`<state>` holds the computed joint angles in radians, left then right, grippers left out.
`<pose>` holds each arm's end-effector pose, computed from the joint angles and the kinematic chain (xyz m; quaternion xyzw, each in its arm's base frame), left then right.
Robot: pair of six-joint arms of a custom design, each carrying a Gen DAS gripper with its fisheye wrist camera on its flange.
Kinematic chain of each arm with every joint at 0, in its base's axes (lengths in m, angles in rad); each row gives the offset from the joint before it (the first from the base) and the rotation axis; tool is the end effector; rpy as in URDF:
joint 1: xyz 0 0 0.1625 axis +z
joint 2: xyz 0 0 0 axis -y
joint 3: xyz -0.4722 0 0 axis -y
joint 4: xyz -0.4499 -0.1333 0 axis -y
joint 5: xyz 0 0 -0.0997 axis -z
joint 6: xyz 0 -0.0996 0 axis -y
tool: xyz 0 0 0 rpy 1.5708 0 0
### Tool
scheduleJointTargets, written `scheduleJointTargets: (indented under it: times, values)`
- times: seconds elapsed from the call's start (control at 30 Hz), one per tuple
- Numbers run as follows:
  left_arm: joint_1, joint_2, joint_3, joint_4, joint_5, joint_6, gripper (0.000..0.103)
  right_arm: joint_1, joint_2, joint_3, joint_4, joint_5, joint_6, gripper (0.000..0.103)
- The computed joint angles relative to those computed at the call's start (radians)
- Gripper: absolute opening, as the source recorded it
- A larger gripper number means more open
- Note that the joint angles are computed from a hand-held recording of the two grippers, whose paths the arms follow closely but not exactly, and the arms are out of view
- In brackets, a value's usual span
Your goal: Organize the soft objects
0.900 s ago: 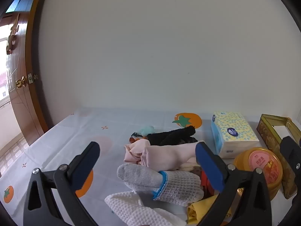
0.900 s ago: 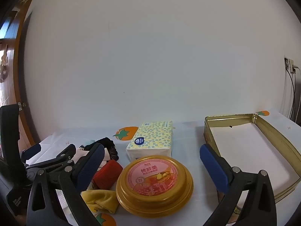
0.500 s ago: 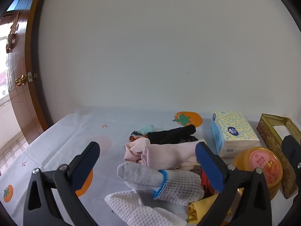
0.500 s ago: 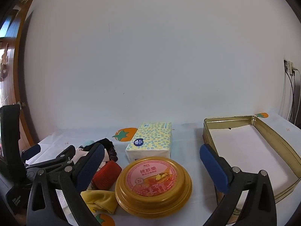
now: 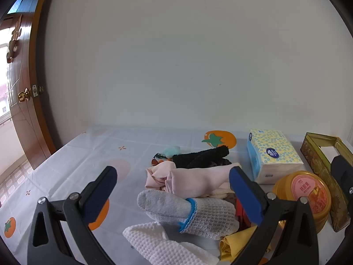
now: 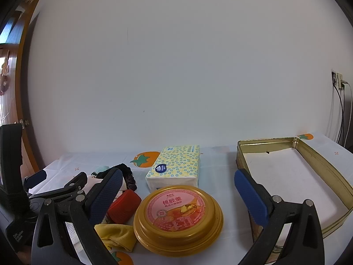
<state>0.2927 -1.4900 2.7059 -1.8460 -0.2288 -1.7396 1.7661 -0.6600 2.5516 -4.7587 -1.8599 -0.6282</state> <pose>-0.1585 -0.2883 0.1174 0.1146 0.7441 -0.5312 0.3886 0.1708 -0.3231 0.0952 0.2360 -0.7578 0.5588 0.2405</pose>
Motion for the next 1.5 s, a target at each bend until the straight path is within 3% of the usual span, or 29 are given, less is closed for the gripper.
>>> scheduleJointTargets:
  times: [1.03, 1.33, 1.5]
  values:
    - [-0.003, -0.013, 0.002, 0.017, -0.004, -0.009, 0.103, -0.001, 0.000, 0.003, -0.008, 0.022, -0.009, 0.102]
    - [-0.032, -0.056, 0.003, 0.143, -0.018, -0.103, 0.103, -0.013, 0.009, 0.015, -0.030, 0.066, -0.041, 0.102]
    - [-0.044, -0.088, 0.019, 0.124, -0.039, -0.060, 0.103, -0.031, -0.001, 0.029, -0.017, 0.104, -0.057, 0.102]
